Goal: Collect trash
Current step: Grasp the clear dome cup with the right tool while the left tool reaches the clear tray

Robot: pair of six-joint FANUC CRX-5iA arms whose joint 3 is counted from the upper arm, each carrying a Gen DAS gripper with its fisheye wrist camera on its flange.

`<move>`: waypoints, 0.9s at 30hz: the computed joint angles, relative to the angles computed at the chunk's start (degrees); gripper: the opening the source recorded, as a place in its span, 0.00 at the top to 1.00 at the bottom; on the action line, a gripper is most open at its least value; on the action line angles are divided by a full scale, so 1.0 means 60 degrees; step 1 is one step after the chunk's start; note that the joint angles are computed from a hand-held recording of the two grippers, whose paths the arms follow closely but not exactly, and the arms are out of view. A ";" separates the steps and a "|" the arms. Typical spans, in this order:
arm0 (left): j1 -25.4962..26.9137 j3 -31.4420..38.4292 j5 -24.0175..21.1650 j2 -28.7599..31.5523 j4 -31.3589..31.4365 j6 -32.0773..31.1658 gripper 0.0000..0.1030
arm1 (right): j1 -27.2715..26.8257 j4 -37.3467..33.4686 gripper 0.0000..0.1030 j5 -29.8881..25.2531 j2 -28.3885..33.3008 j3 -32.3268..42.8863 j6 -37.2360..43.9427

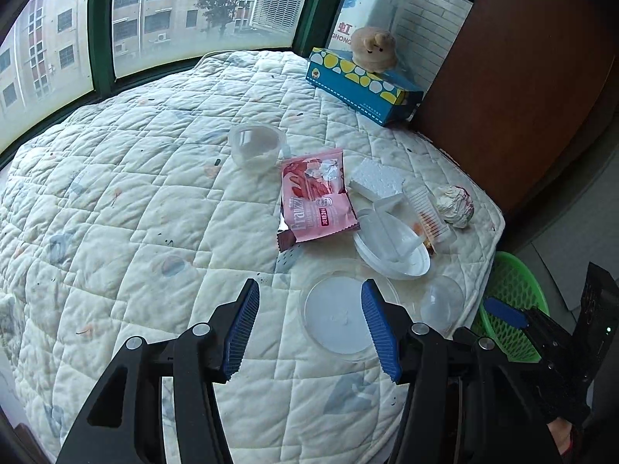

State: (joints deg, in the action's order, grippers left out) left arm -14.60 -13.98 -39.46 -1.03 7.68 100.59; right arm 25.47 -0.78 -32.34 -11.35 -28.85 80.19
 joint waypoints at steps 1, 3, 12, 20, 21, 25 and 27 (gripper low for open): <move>-0.0015 0.0035 0.0000 0.0044 0.0032 -0.0113 0.49 | 0.0010 0.0020 0.23 0.0009 0.0154 0.0083 0.0002; -0.0075 0.0168 -0.0035 0.0153 -0.0043 -0.0223 0.49 | -0.0007 -0.0072 0.23 0.0006 0.0376 0.0214 0.0139; -0.0352 0.0939 -0.0254 0.0809 -0.0349 -0.0777 0.39 | 0.0075 0.0197 0.42 0.0004 0.0948 0.0375 -0.0007; -0.0775 0.1809 -0.0389 0.1478 -0.0853 -0.1507 0.34 | -0.0153 -0.0240 0.43 -0.0049 0.0449 0.0254 0.0355; -0.0866 0.1971 -0.0407 0.1564 -0.1077 -0.1499 0.30 | -0.0224 -0.0344 0.43 -0.0104 0.0367 0.0268 0.0434; -0.1040 0.2524 -0.0591 0.2018 -0.1060 -0.2248 0.23 | -0.0501 -0.0546 0.43 -0.0256 0.0069 0.0283 0.0521; -0.1178 0.2932 -0.0805 0.2334 -0.1256 -0.2508 0.22 | -0.0703 -0.0724 0.43 -0.0364 -0.0075 0.0320 0.0600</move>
